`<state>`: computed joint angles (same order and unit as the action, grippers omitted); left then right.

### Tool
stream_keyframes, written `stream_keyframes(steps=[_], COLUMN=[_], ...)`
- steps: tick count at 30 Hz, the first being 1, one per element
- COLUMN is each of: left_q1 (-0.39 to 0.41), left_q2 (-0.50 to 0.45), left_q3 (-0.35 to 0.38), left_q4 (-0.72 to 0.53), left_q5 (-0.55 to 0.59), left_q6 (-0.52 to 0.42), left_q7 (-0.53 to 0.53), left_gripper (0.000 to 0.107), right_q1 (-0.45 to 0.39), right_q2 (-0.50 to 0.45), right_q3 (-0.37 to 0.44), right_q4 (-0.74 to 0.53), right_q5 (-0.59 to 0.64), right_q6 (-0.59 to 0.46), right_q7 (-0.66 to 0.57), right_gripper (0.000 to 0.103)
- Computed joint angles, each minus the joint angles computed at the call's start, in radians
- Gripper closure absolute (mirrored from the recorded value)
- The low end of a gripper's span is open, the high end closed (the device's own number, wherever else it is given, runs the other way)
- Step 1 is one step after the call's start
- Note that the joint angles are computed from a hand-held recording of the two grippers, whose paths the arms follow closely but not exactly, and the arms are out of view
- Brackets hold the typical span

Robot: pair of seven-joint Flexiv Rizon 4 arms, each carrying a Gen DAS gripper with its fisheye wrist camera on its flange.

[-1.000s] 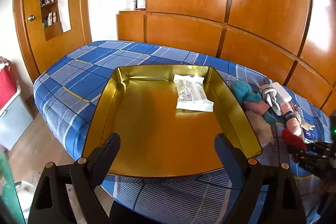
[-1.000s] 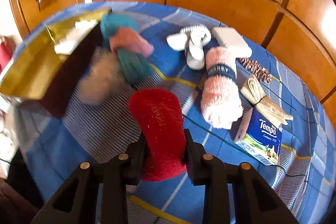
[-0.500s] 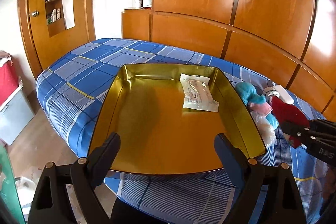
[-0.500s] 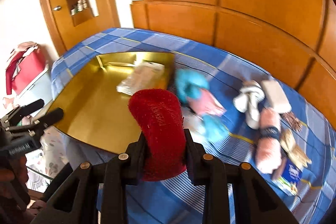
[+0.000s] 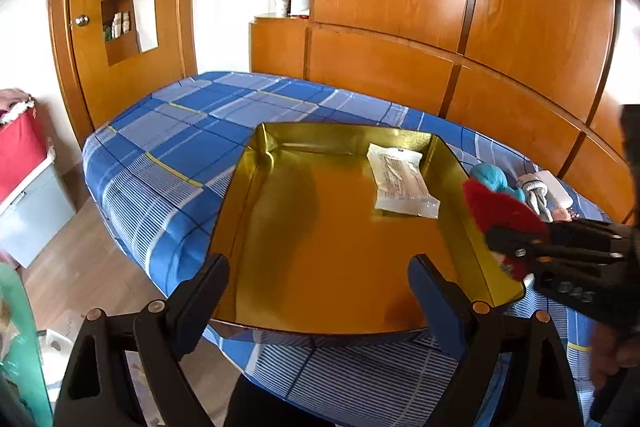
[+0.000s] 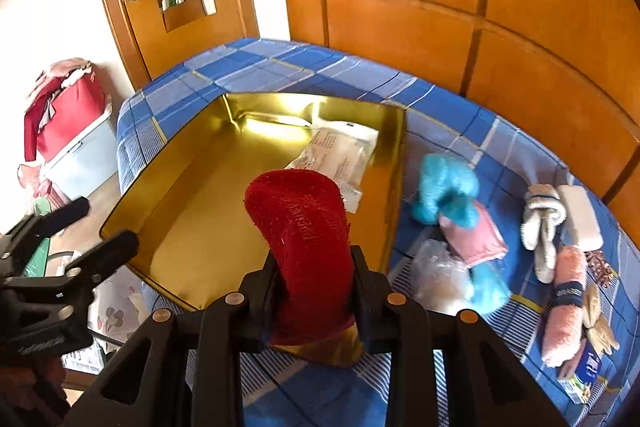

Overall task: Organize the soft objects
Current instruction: 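Carry the red sock into the gold tray and open the right tool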

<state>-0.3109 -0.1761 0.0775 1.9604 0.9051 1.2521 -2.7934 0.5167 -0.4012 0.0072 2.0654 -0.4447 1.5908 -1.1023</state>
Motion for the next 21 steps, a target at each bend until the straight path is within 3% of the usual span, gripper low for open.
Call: stream_keyframes(steps=[7,11,21], left_q1=[-0.009,0.001,0.007], left_q2=[0.028,0.035,0.035], left_q3=[-0.011,-0.026,-0.045], left_q4=[-0.013,-0.014,-0.018], left_q5=[0.073,0.086,0.093], left_q6=[-0.056,-0.074,-0.087], left_q7=[-0.037,-0.041,-0.038], left_gripper=[0.015,0.015,0.015], right_q1=[0.010,-0.027,-0.022], right_q2=[-0.095,-0.132,-0.128], right_q3=[0.007,0.061,0.046], right_q4=[-0.119,-0.165,-0.139], right_q5=[-0.020,0.003,0.008], right_q6=[-0.104,-0.160,-0.112], right_q7=[-0.001,-0.030,-0.029], right_gripper=[0.068,0.067,0.054])
